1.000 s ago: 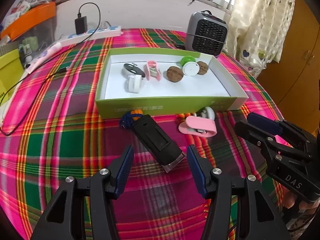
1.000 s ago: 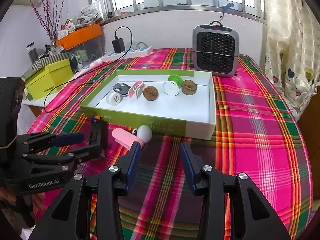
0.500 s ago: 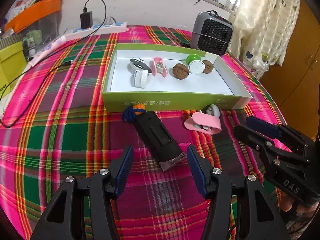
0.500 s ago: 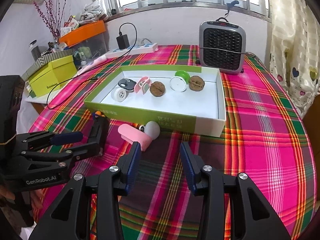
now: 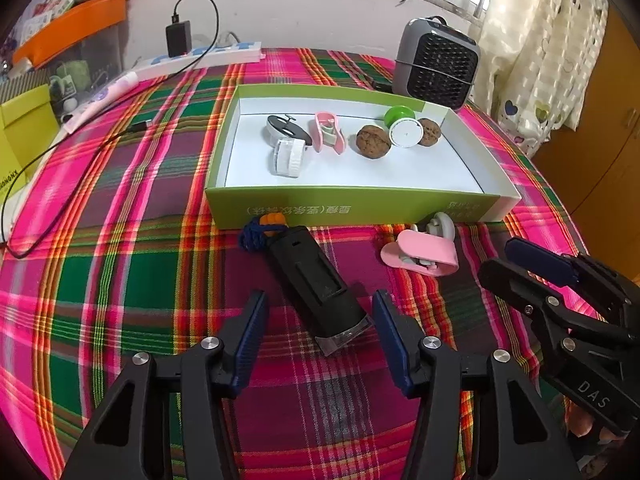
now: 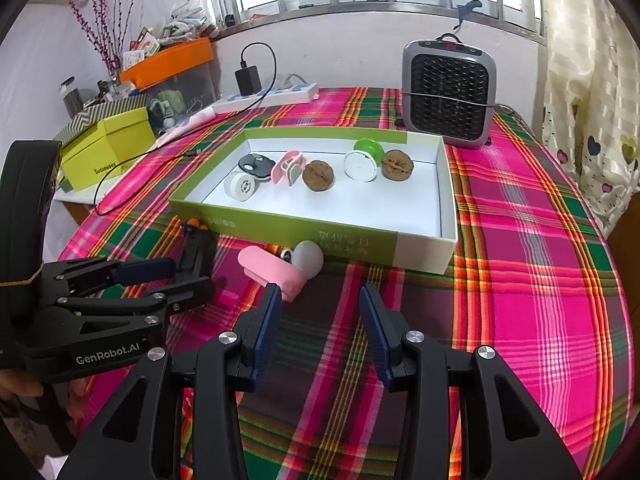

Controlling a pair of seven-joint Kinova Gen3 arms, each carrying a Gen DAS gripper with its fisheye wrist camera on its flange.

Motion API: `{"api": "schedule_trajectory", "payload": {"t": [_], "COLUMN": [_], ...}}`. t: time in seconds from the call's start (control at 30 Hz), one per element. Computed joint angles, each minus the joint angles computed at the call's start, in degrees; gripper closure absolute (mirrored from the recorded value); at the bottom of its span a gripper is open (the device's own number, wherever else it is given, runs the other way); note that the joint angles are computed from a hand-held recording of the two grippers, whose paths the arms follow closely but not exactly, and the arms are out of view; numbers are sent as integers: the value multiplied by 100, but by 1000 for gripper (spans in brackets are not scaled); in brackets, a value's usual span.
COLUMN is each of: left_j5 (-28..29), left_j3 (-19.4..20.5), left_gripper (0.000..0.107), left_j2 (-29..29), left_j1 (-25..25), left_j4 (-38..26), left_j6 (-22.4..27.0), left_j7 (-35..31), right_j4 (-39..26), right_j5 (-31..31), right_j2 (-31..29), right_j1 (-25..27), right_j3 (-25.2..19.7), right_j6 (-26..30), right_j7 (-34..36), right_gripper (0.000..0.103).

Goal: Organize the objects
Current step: 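Close the left tool on the black flashlight, then grasp the pink rubber piece with the right tool while the left tool holds the flashlight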

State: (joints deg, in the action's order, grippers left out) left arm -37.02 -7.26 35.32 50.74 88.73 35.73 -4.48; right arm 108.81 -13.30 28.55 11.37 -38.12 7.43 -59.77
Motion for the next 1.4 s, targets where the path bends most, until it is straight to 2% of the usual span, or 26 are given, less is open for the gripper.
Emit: {"api": "schedule_trajectory", "payload": {"t": [0.1, 0.47, 0.63, 0.83, 1.17, 1.27, 1.4], "left_j5": [1, -293, -372, -419, -651, -754, -801], "left_j3": [3, -85, -41, -52, -133, -177, -118], "left_gripper": [69, 81, 82, 82, 82, 82, 81], "left_j2": [-53, -311, -365, -490, -660, -670, -691], "left_j1": [8, 90, 124, 154, 318, 372, 277], "left_j4": [77, 630, 706, 924, 1282, 1320, 1381], "left_j6": [-19, -498, -446, -598, -775, -715, -772], "left_j7": [34, 97, -1, 117, 517, 693, 786], "right_j4": [-6, -25, -74, -193, -488, -567, -648], "right_j5": [8, 14, -18, -63, -325, -356, -547], "right_j2": [-6, -15, 45, 95, 252, 236, 312], "right_j1": [-39, -185, -146, -324, -488, -743, -640], "right_j3": [32, 97, 13, 135, 277, 536, 421], "right_j6": [7, 58, 125, 270, 571, 684, 942], "right_j7": [-20, 14, 107, 280, 723, 766, 1089], "right_gripper": [61, 61, 61, 61, 61, 61, 61]}}
